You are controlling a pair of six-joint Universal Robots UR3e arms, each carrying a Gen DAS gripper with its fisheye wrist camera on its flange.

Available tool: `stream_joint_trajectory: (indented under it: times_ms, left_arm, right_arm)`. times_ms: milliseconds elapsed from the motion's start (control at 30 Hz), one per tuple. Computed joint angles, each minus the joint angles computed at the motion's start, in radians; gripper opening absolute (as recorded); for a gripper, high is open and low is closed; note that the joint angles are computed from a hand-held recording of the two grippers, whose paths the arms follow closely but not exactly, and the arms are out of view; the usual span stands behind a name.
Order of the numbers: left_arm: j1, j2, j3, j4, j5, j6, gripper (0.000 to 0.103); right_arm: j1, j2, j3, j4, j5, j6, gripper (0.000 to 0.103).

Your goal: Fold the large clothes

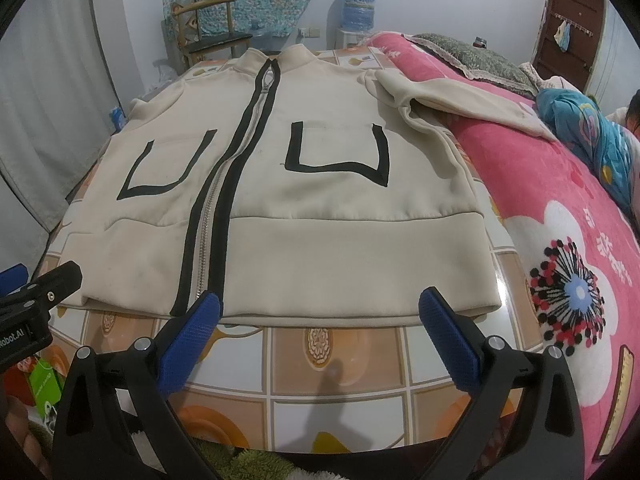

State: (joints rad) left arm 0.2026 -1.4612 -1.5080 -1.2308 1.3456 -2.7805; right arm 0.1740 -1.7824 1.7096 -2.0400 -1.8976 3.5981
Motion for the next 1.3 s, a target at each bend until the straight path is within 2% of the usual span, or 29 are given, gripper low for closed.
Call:
stream_joint_trajectory:
  times_ms: [1300]
  left_arm:
    - [-0.002,-0.009,0.027,-0.008,0.003,-0.002,0.095]
  right_arm:
    - [-0.007,-0.005,0.006,-0.006,0.003,-0.005,0.097]
